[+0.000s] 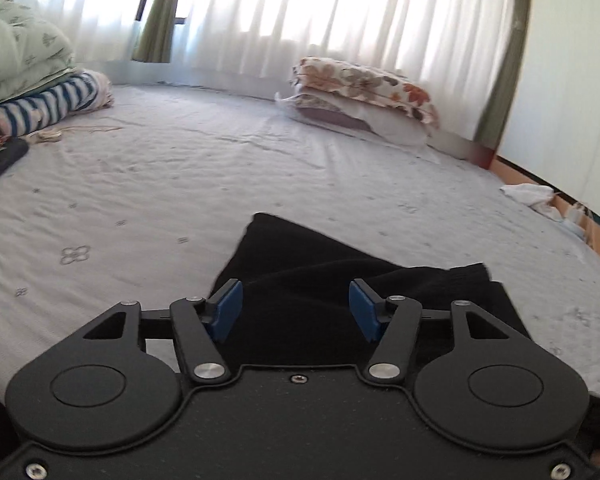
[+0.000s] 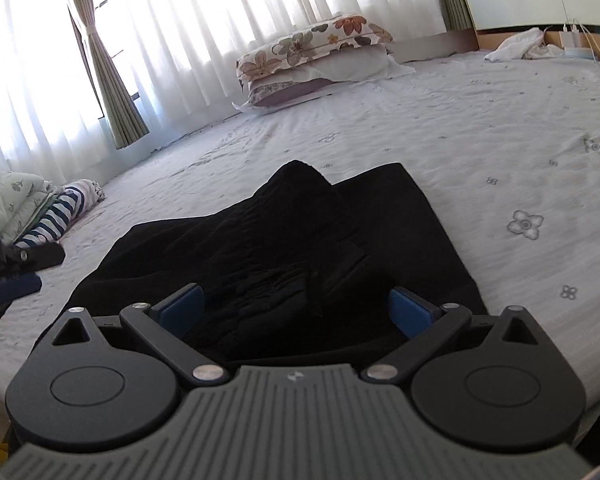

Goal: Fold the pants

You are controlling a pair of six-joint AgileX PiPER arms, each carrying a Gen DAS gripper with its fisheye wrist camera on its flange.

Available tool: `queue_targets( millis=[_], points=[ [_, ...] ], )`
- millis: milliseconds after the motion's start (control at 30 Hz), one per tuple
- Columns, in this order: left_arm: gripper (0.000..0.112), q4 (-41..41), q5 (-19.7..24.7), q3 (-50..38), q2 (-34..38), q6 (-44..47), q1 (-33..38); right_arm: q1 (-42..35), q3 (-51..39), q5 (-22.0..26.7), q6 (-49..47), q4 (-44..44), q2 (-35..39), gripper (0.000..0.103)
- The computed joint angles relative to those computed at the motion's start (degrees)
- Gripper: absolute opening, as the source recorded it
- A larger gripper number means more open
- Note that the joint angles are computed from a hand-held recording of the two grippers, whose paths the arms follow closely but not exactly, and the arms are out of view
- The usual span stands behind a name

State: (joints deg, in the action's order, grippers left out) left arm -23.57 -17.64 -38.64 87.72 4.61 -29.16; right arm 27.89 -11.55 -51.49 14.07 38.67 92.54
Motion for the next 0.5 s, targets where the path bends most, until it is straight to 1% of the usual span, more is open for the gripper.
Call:
queue_targets(
  millis=[67,100,133,167,200,233,267,333,400,467,500],
  points=[
    [0.055,1.62,-1.09,0.23,1.76,-1.77,2.22,-1.21,-1.25,0.8,1.14,-1.61,0.81,0.093],
    [0.055,1.7,-2.09,0.22,3.13,-1.58,3.0,-2.09,-1.62,0.92,1.93,-2.93,1.25,0.087],
    [0.055,-0.51,-3.33,0.17,4.61,0.73,3.2,-2.47,-1.86,0.91,2.69,-3.54,1.7,0.084],
    [0.051,-4.86,-4.54,-0.35,6.53,4.89,2.99,-2.35,-1.99,0.7,2.98,-3.21,2.16,0.082],
    [0.049,-8.01,-4.71,-1.16,7.87,8.18,3.23,-1.5,-1.8,0.08,2.67,-2.03,2.55,0.078],
    [0.047,-10.65,-5.6,-2.31,10.33,10.08,2.21,-0.63,-1.82,-0.28,1.88,-0.66,2.79,0.077],
    [0.047,-10.99,-4.92,-2.99,11.32,10.02,2.62,-0.08,-1.62,-0.92,1.93,-0.34,3.02,0.077],
    [0.047,-7.51,-4.76,-3.16,12.99,5.48,2.93,0.05,-1.4,-1.71,2.96,-1.14,3.34,0.077],
    [0.047,-8.92,-5.92,-2.79,13.23,6.76,1.99,-0.71,-2.62,-0.94,2.0,-1.38,3.89,0.077],
    [0.044,-8.94,-5.96,-2.7,12.9,7.41,1.48,-1.58,-4.23,-0.65,0.87,-2.09,5.27,0.067],
    [0.042,-8.8,-5.85,-2.54,12.38,7.28,1.2,-1.48,-5.26,-0.24,-0.72,-1.25,6.0,0.045]
  ],
)
